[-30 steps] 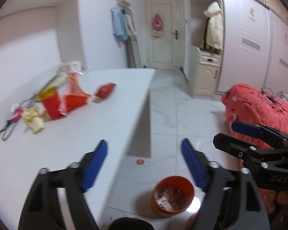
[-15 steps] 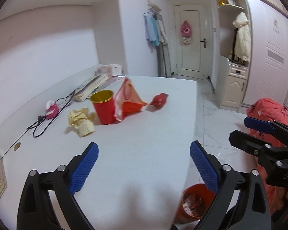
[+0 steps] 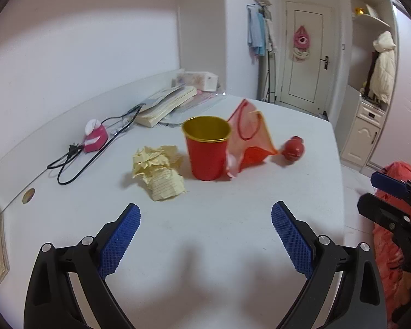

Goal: Collect trash
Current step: 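Move both open tools back to the desk toward the yellow paper and red cup, then grasp the crumpled yellow paper with the left tool while the right tool grasps the red cup rim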

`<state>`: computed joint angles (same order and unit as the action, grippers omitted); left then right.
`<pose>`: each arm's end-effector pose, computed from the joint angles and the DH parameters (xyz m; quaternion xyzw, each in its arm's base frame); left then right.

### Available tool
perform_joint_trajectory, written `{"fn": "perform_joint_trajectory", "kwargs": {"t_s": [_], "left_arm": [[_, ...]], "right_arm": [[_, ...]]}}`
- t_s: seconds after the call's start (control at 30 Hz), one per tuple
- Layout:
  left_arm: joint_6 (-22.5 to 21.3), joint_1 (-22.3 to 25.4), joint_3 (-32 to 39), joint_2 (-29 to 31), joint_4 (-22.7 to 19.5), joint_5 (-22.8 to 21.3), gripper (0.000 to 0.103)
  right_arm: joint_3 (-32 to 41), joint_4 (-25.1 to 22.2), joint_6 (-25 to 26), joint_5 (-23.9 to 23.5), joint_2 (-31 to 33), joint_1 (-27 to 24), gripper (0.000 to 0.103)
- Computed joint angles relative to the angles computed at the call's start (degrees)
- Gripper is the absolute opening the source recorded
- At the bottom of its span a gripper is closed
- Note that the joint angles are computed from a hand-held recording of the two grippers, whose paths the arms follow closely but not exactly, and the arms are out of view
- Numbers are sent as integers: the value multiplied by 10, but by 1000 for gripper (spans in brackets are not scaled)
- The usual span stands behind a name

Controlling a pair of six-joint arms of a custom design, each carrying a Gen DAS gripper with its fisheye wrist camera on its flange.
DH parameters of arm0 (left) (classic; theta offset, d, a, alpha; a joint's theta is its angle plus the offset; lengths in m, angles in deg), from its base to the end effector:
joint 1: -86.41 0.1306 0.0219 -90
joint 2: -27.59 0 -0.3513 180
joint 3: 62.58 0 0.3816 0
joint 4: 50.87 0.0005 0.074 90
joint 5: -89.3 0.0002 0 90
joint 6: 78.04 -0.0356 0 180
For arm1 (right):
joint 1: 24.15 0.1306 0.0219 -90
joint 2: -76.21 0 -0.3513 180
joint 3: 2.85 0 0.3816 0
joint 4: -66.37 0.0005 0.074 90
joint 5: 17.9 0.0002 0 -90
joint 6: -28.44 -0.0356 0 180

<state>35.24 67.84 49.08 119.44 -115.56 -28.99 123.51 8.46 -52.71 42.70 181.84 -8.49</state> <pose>0.4477 -0.1331 0.5366 -0.1305 0.8909 0.0779 0.4281 0.5317 0.1667 0.5404 -0.2942 0.8226 0.2524 0.4160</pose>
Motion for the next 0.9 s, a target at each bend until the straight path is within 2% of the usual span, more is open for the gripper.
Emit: {"fn": "perform_joint_trajectory", "kwargs": {"t_s": [0.33, 0.77, 0.87, 0.9], "left_arm": [[-19, 80, 34, 41, 1, 74, 95], [-73, 138, 73, 98, -2, 165, 95], [-78, 147, 75, 102, -4, 172, 95], [-79, 150, 77, 103, -5, 174, 91]], "right_arm": [[117, -38, 15, -1, 90, 35, 77], [261, -95, 29, 3, 187, 62, 77], [334, -132, 34, 1, 230, 72, 77], [372, -149, 38, 2, 252, 76, 77]]}}
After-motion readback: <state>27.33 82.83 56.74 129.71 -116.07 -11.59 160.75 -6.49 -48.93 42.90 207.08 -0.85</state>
